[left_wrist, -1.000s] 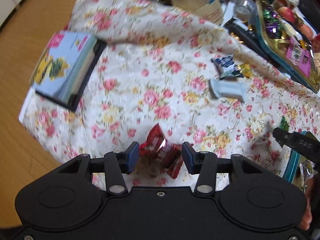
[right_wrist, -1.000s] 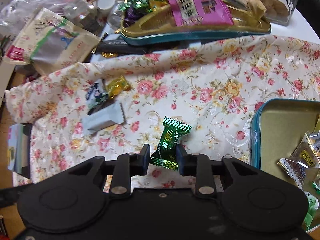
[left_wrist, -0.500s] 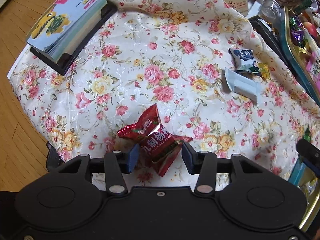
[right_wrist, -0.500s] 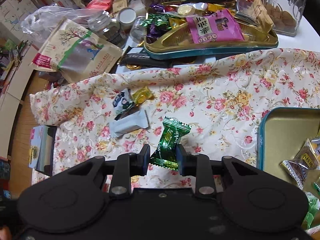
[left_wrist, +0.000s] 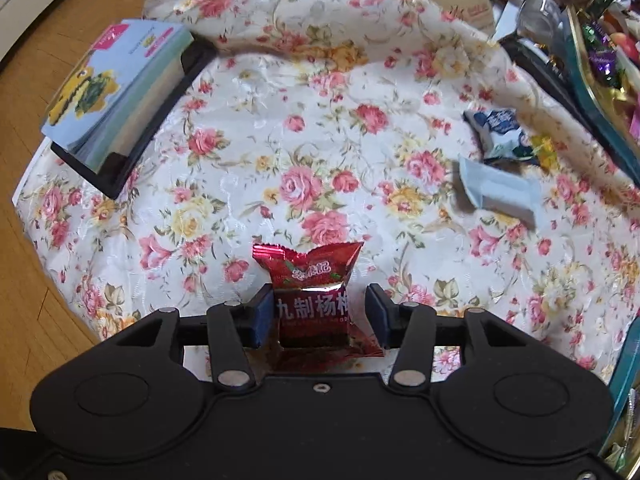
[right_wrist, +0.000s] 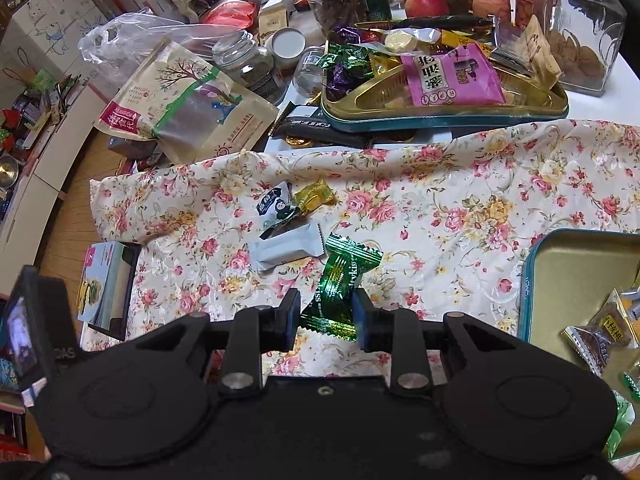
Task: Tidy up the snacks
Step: 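Grasp the green wrapped candy with the right tool while the left tool grasps the red packet, then carry the green candy and red packet over the gold tray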
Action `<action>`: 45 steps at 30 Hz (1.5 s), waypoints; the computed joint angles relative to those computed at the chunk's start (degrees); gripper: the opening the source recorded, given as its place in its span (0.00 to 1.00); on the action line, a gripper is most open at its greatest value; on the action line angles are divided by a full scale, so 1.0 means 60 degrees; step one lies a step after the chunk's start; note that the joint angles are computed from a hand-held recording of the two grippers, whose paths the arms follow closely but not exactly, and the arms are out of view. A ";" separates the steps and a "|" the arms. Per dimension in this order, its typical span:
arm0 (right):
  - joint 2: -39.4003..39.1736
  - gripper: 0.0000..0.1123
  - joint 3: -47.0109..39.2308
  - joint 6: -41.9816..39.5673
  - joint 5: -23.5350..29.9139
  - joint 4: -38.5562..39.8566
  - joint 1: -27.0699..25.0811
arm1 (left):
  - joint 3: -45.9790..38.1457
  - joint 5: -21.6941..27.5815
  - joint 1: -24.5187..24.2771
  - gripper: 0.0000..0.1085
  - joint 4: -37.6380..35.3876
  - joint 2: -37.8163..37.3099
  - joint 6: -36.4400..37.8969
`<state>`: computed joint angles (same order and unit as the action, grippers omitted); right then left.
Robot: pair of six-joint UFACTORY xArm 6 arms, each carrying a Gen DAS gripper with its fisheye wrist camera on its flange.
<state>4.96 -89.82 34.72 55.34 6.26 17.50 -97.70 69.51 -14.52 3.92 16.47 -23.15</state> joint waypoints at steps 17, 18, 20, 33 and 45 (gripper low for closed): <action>0.0059 0.27 -0.0125 -0.0088 0.0163 0.0023 0.0056 | -0.1561 0.0948 -0.0203 0.39 -0.0416 0.1003 0.0466; 0.0050 0.27 -0.0119 -0.0095 0.0155 0.0028 0.0044 | -0.1715 0.1014 -0.0258 0.39 -0.0396 0.1052 0.0501; 0.0023 0.27 -0.0111 -0.0061 0.0113 0.0017 0.0017 | -0.1982 0.0969 -0.0403 0.39 -0.0388 0.1076 0.0537; -0.0544 0.27 0.0170 0.0933 -0.0198 -0.0570 -0.0741 | -0.3630 0.0555 -0.1789 0.39 0.0400 0.1101 0.1120; -0.1488 0.27 0.1162 0.1823 -0.0021 -0.1040 -0.1613 | -0.4785 0.1568 -0.2868 0.39 -0.0170 0.1428 0.1847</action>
